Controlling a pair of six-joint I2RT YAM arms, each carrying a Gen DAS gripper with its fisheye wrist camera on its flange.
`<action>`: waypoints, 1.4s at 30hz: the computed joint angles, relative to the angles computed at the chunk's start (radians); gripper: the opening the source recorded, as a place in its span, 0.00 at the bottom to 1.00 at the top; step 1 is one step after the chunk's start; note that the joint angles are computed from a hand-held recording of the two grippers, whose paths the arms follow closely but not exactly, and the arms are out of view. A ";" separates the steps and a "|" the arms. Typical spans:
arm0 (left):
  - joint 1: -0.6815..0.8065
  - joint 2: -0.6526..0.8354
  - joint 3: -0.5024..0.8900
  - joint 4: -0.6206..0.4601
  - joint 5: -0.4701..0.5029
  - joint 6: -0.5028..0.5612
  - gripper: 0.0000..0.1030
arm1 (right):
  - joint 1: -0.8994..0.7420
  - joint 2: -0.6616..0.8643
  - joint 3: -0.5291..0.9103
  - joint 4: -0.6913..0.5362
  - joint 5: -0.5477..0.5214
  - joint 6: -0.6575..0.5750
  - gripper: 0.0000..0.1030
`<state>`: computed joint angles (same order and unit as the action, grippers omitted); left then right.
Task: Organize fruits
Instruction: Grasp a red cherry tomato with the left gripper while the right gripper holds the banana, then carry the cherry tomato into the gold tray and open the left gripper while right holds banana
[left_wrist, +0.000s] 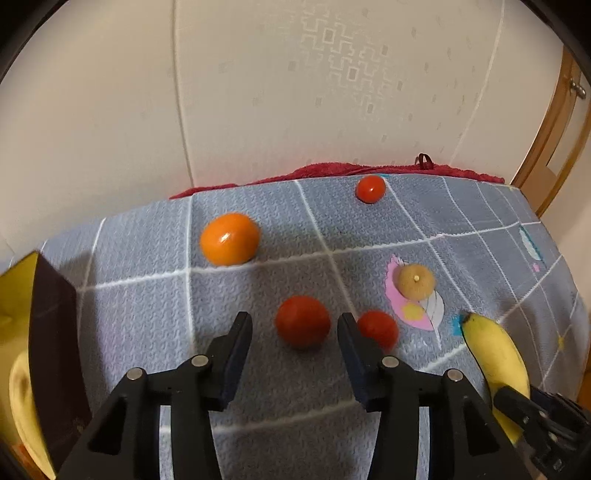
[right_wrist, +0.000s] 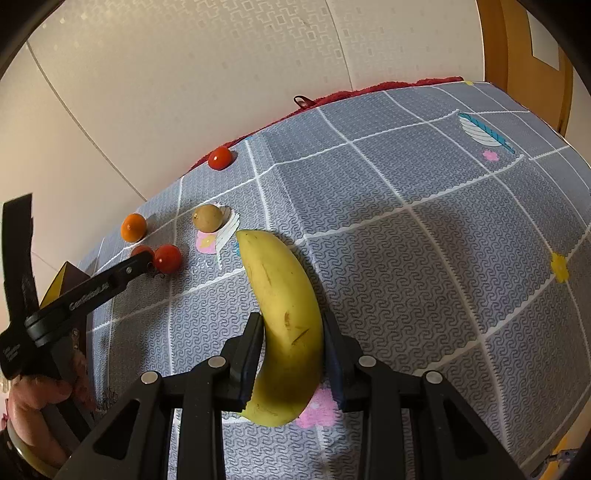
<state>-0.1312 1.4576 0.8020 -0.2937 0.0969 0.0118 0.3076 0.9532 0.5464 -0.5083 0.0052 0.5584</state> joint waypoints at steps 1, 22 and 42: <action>-0.011 0.015 0.009 0.005 -0.010 0.004 0.47 | 0.000 0.000 0.000 0.000 0.000 0.000 0.32; 0.067 -0.303 -0.187 -0.090 0.126 0.061 0.30 | 0.063 0.007 0.004 0.004 0.078 0.037 0.32; 0.556 -0.668 -0.217 -0.390 0.361 0.428 0.30 | 0.050 -0.048 -0.034 0.057 -0.033 0.172 0.29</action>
